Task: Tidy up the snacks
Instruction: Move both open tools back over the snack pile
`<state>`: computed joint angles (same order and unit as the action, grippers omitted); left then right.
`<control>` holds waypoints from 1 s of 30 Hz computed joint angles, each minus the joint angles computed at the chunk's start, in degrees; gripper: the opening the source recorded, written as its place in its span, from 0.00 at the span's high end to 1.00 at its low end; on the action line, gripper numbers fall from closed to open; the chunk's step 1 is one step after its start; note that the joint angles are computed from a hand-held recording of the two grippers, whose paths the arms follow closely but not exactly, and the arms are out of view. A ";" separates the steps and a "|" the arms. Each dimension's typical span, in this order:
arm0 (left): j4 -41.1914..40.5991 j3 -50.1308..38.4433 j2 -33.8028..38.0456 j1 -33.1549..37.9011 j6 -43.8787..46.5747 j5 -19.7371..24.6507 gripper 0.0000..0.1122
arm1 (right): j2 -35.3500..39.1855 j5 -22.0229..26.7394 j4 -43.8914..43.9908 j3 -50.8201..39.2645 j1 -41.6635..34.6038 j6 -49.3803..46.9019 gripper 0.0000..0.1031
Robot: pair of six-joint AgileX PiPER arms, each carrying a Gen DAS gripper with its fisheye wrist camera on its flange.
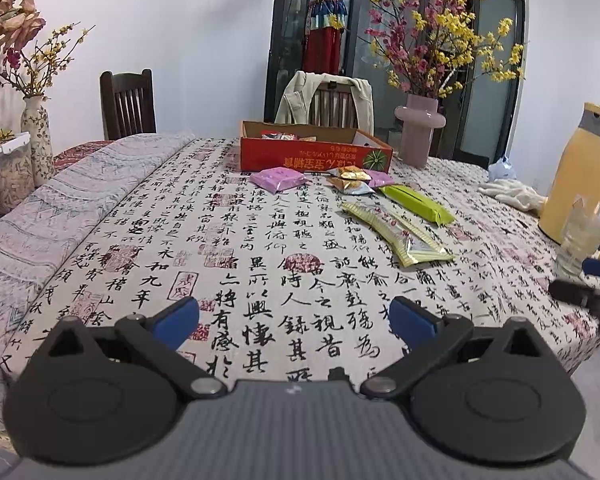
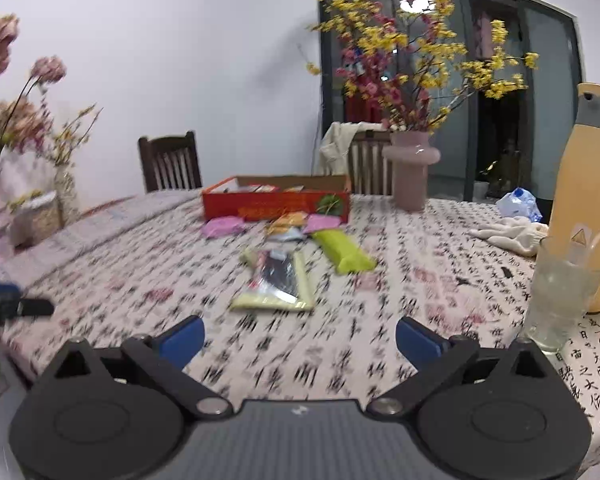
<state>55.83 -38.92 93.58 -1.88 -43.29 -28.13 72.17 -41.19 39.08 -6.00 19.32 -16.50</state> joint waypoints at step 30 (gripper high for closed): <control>41.25 -39.57 25.59 -6.73 -44.78 7.46 0.08 | 26.38 7.12 -35.95 -23.42 -26.34 21.04 0.09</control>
<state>97.08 -78.49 119.17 -8.62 -88.07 -20.67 98.55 -34.07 3.13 -29.43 -7.01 4.54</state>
